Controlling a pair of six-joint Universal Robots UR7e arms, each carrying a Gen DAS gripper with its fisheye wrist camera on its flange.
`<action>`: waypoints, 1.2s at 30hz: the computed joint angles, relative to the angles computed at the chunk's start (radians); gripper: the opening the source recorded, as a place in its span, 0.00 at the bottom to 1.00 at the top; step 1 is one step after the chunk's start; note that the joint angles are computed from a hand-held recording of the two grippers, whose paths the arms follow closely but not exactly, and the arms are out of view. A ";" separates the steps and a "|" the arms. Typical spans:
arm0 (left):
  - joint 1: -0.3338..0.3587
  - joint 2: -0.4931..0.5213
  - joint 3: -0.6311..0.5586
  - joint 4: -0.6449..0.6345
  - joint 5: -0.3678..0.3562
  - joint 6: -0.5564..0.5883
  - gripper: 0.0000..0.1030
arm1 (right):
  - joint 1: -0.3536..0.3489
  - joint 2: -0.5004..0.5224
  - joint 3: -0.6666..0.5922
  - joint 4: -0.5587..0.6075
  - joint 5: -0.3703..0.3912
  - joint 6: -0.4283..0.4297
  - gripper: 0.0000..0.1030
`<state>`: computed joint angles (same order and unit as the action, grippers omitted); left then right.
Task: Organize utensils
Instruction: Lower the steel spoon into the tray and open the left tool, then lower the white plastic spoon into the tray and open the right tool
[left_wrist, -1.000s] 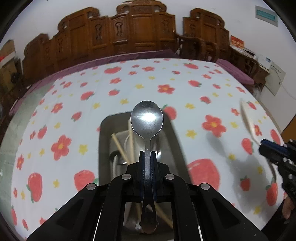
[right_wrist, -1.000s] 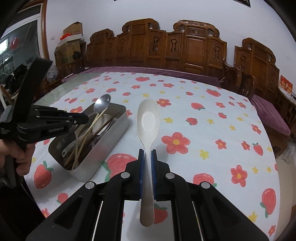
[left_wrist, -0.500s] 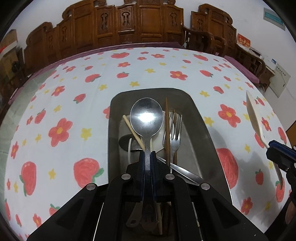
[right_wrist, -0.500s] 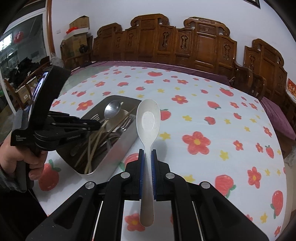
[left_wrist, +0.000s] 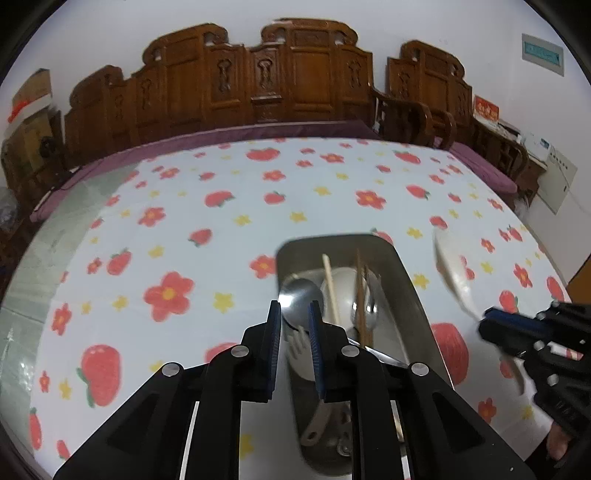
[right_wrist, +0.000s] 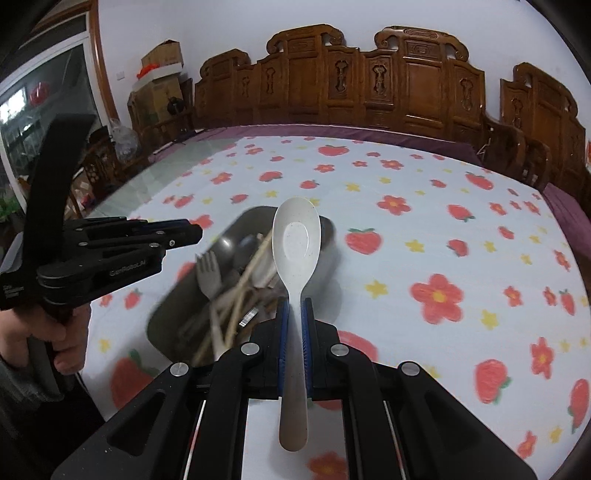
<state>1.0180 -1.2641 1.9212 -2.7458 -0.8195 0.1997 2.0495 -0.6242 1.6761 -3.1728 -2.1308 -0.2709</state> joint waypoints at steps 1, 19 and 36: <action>0.002 -0.006 -0.003 -0.003 -0.004 0.001 0.14 | 0.004 0.013 -0.016 0.009 -0.001 0.001 0.09; 0.020 -0.062 -0.016 -0.002 -0.010 0.009 0.14 | -0.005 0.168 -0.219 0.121 0.010 0.080 0.09; -0.002 -0.094 0.026 -0.016 0.014 0.002 0.14 | -0.008 0.155 -0.185 0.087 0.017 0.068 0.11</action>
<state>1.0156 -1.3576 1.9476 -2.7618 -0.8055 0.2018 2.0419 -0.4689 1.4915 -3.0859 -2.1133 -0.2025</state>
